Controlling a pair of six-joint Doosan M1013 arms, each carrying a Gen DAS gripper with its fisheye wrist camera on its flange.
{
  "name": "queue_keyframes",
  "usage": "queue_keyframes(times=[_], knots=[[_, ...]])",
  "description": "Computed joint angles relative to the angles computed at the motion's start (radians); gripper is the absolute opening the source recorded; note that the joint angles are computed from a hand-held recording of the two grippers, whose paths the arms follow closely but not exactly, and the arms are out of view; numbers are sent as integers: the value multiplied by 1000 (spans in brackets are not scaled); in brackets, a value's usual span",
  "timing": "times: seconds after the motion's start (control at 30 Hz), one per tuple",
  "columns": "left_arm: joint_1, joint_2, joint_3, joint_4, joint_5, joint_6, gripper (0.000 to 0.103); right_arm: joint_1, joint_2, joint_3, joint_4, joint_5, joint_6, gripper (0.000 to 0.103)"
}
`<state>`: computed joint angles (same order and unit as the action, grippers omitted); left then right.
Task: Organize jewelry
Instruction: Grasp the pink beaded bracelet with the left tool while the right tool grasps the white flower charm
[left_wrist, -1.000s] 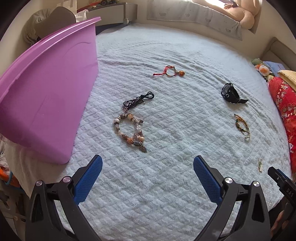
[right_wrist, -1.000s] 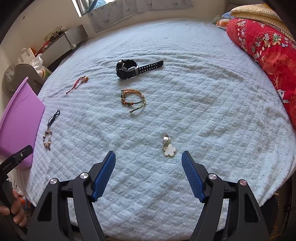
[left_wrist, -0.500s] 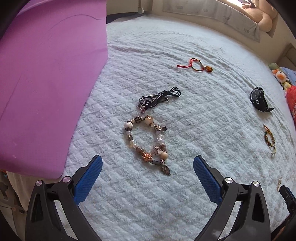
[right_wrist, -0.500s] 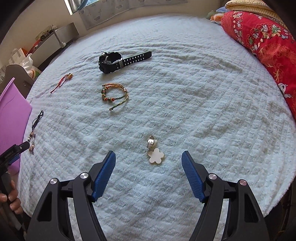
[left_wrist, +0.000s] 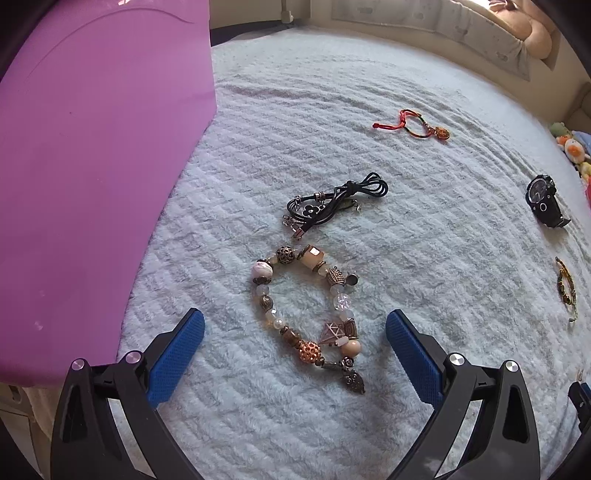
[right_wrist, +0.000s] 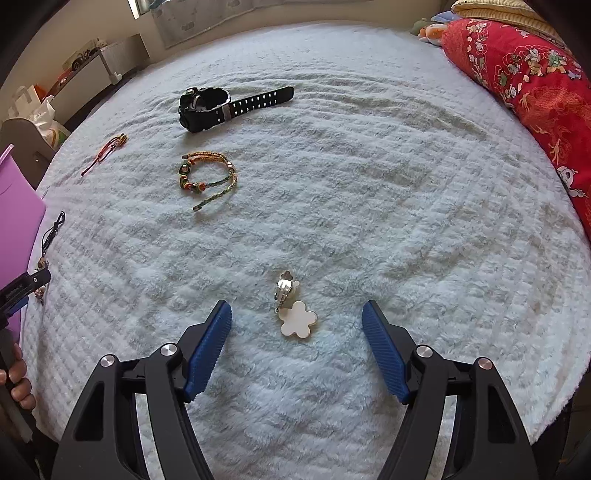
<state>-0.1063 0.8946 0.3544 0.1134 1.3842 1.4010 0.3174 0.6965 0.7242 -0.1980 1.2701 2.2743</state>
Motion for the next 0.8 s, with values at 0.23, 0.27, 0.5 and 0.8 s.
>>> queue_keyframes(times=[0.23,0.27,0.5,0.8], knots=[[-1,24,-40,6,18,8,97,5,13,-14,-31,7,-4,70],[-1,28,-46,6,20,7,98,7,15,-15,-37,9,-3,70],[-2,19,-18,14,-13,-5,98,23,22,-21,-96,21,5,70],[-5,18,-10,26,-39,-23,91,32,20,-14,-128,20,18,70]])
